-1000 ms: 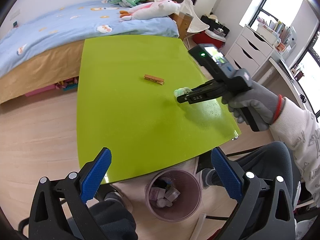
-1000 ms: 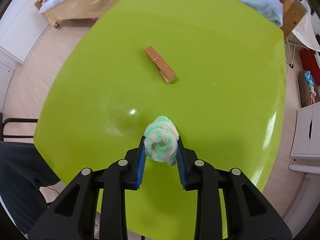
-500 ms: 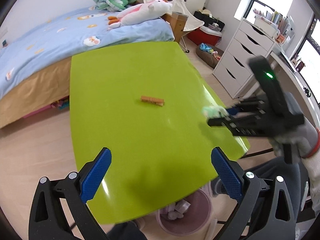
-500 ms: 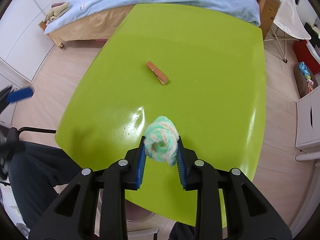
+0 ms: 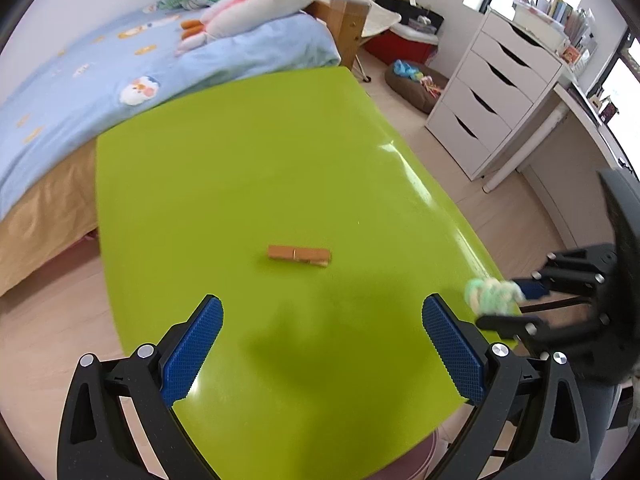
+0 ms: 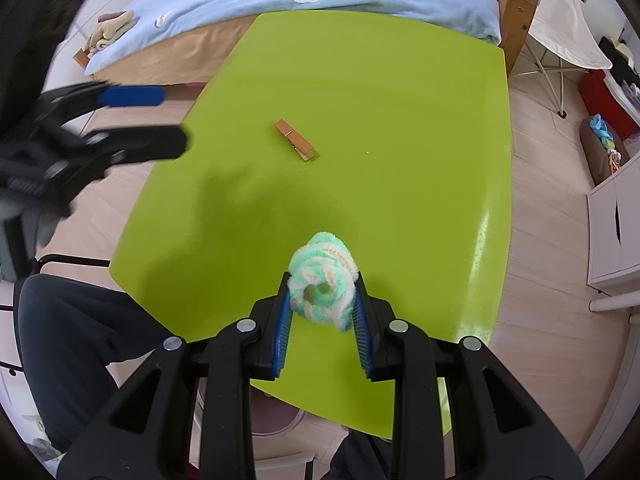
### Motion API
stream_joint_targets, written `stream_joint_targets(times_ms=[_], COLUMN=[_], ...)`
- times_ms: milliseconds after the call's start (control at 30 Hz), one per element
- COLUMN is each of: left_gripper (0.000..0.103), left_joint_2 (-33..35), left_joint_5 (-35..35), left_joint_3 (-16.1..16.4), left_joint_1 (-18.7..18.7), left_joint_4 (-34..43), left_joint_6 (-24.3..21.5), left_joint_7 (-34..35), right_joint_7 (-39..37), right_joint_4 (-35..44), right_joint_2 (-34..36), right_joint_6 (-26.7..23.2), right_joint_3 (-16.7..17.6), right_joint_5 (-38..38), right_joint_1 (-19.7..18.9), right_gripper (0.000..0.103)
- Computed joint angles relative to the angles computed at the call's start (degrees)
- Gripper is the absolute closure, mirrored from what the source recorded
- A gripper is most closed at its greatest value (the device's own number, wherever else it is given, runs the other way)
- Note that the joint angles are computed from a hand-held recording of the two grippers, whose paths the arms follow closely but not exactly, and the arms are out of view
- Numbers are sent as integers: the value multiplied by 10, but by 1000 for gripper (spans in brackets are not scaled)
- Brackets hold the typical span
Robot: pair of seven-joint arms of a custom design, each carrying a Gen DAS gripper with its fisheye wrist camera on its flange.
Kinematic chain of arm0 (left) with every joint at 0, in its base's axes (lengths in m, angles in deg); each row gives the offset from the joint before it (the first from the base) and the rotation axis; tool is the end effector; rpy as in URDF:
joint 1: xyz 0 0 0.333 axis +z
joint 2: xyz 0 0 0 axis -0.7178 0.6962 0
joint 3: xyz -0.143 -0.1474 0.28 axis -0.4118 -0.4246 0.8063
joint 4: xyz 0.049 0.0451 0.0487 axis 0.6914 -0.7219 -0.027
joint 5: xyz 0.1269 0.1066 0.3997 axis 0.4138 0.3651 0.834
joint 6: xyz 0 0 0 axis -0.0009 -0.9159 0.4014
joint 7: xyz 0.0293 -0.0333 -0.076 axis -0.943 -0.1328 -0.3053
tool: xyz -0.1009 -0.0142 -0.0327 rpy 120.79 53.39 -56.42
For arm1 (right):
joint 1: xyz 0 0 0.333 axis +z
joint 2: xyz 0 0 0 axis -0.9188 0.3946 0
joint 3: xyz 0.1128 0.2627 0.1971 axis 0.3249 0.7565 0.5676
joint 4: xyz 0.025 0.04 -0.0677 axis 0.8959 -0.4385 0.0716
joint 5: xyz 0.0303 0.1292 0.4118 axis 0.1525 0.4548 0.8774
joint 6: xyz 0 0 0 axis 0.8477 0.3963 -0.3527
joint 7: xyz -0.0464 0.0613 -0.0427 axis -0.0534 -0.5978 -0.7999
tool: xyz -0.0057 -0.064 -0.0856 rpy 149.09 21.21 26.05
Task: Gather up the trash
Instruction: 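Grasp the wooden clothespin with the left tool while the right tool holds the scrunchie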
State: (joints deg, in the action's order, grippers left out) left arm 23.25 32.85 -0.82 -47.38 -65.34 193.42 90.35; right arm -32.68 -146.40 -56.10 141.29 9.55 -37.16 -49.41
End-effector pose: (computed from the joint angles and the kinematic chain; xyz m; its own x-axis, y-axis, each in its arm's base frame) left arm 0.5294 -0.0422 0.4747 -0.0558 -0.9835 0.1719 -0.9034 -0.0235 -0.4281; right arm 0.5523 0.2308 0.4628 0.7141 -0.6862 -0.1387 -0.6909 -0.6588 -0.2978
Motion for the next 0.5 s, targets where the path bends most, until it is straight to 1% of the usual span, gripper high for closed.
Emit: stream_joint_targets(times_ms=[67,167,333,500], left_gripper=[7,7,7,7], left_joint_2=[31,75,139,181], left_joint_5=[-5,5,43,78], left_joint_3=[3,-1,-12,-22], left_joint_1=[-1,9,22,25], left_joint_4=[28,68,121,155], left_joint_6=[-16,-47,-85,-110], left_joint_7=[8,2,-20,-34], right_joint_7=[1,1,3,6], right_joint_4=[1,4,5,7], right_joint_2=[2,6,9,12], right_joint_6=[0,-2,-2,-4], right_joint_3=[0,-1,-2,-3], right_joint_5=[0,-1,-5,-13], right_joint_1=[-1,-2,-5,-8], right_gripper=[75,75,75,75])
